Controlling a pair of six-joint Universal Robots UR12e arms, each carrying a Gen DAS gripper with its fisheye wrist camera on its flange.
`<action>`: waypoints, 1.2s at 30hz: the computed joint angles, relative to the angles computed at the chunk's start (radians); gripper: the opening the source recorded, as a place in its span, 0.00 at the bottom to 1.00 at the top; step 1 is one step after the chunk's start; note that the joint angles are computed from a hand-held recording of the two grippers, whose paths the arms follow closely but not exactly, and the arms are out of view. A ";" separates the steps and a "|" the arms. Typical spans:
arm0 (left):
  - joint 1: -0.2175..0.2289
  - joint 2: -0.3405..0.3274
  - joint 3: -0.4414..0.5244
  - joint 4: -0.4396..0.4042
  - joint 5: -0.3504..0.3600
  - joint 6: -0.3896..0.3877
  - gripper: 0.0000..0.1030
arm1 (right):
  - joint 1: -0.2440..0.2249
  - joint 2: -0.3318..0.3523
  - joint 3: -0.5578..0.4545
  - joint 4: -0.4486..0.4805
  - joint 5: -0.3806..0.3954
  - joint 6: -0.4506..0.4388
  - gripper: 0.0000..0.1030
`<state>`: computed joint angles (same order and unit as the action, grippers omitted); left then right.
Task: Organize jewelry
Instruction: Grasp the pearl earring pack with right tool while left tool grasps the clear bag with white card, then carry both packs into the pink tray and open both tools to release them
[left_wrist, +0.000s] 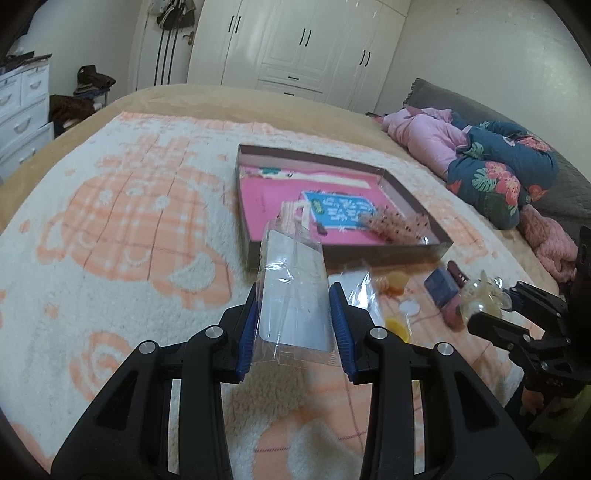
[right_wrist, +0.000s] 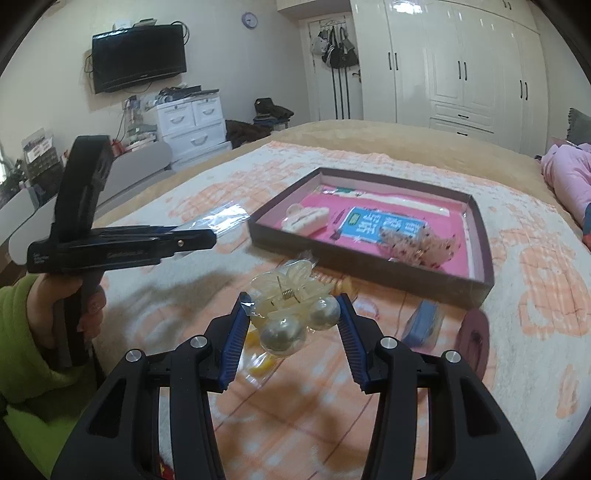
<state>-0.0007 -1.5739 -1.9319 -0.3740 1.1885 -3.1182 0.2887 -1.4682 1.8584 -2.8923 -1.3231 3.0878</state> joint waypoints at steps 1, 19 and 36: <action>-0.003 -0.005 0.007 0.002 -0.001 0.000 0.28 | -0.002 0.003 -0.003 -0.002 -0.005 0.000 0.44; -0.071 -0.146 0.171 -0.019 -0.023 0.015 0.28 | -0.056 0.069 -0.079 0.018 -0.122 0.068 0.44; -0.114 -0.264 0.313 -0.096 0.022 0.023 0.29 | -0.086 0.161 -0.184 0.096 -0.208 0.079 0.44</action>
